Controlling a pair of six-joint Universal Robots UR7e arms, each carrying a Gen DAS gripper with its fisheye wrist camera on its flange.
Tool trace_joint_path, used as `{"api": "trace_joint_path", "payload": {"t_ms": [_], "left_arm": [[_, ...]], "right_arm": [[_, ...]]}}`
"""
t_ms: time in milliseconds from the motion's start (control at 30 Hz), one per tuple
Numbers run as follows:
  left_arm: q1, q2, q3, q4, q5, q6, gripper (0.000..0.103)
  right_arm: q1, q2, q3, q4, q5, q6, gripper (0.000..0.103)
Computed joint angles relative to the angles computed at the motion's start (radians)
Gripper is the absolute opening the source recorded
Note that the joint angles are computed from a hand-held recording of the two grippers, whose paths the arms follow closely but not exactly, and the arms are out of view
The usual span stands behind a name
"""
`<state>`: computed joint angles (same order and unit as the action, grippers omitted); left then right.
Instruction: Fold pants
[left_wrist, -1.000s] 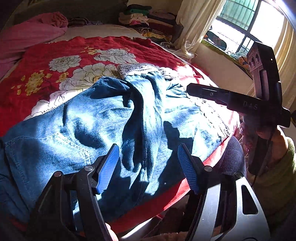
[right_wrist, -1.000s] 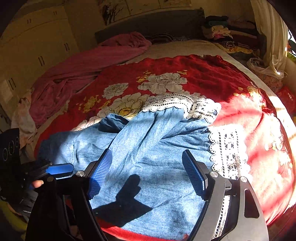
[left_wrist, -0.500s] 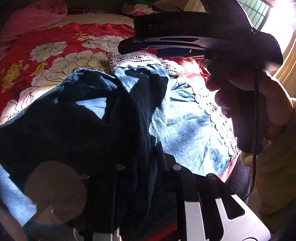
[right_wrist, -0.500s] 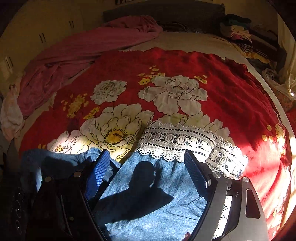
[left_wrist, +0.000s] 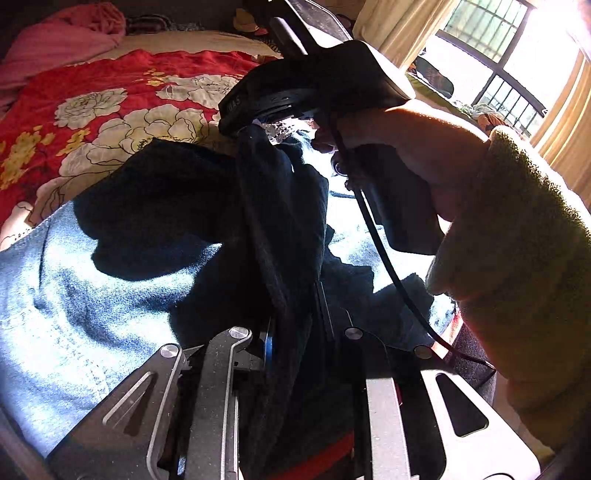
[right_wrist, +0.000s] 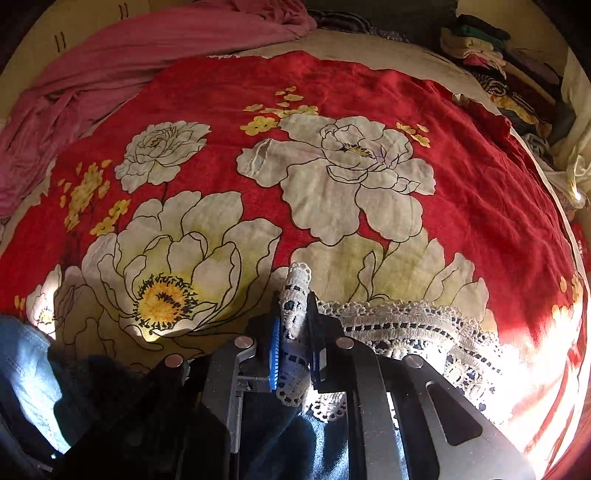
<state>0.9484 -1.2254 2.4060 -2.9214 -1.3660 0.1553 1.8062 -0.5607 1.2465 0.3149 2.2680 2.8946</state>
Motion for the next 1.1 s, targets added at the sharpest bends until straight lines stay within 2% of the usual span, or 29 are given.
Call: {"api": "trace_joint_path", "payload": {"t_ms": [133,300,400,467,567,633,733,833,967,1100], "left_arm": [[0.004,-0.01,0.003,-0.002,-0.002,0.007,0.011],[-0.009,-0.009,0.015,-0.04,0.008,0.001,0.025],[-0.029,-0.001,0.03,-0.078,0.022,0.019,0.026],[-0.032,0.016,0.024,-0.084,0.025,0.025,0.025],[-0.054,0.02,0.043,-0.11,0.043,0.064,0.008],[-0.059,0.015,0.05,-0.11,0.041,0.08,0.004],[-0.064,-0.024,0.067,-0.091,0.031,0.099,0.002],[-0.056,-0.048,0.074,-0.074,0.022,0.131,0.002],[-0.054,-0.082,0.106,-0.054,0.012,0.153,0.002],[-0.055,-0.069,0.12,-0.048,0.032,0.154,0.002]], "right_arm": [[-0.013,-0.156,0.198,-0.119,-0.1,0.044,0.009],[-0.003,-0.342,0.434,-0.29,-0.143,0.074,0.008],[0.0,-0.454,0.57,-0.396,-0.152,0.109,0.008],[0.001,-0.52,0.652,-0.455,-0.159,0.134,0.008],[-0.003,-0.614,0.773,-0.531,-0.182,0.184,0.008],[-0.004,-0.663,0.844,-0.568,-0.194,0.212,0.008],[0.004,-0.706,0.932,-0.6,-0.167,0.244,0.008],[-0.003,-0.738,1.024,-0.635,-0.171,0.297,0.008],[-0.027,-0.723,1.094,-0.66,-0.168,0.352,0.008],[-0.062,-0.693,1.122,-0.669,-0.185,0.377,0.011]]}}
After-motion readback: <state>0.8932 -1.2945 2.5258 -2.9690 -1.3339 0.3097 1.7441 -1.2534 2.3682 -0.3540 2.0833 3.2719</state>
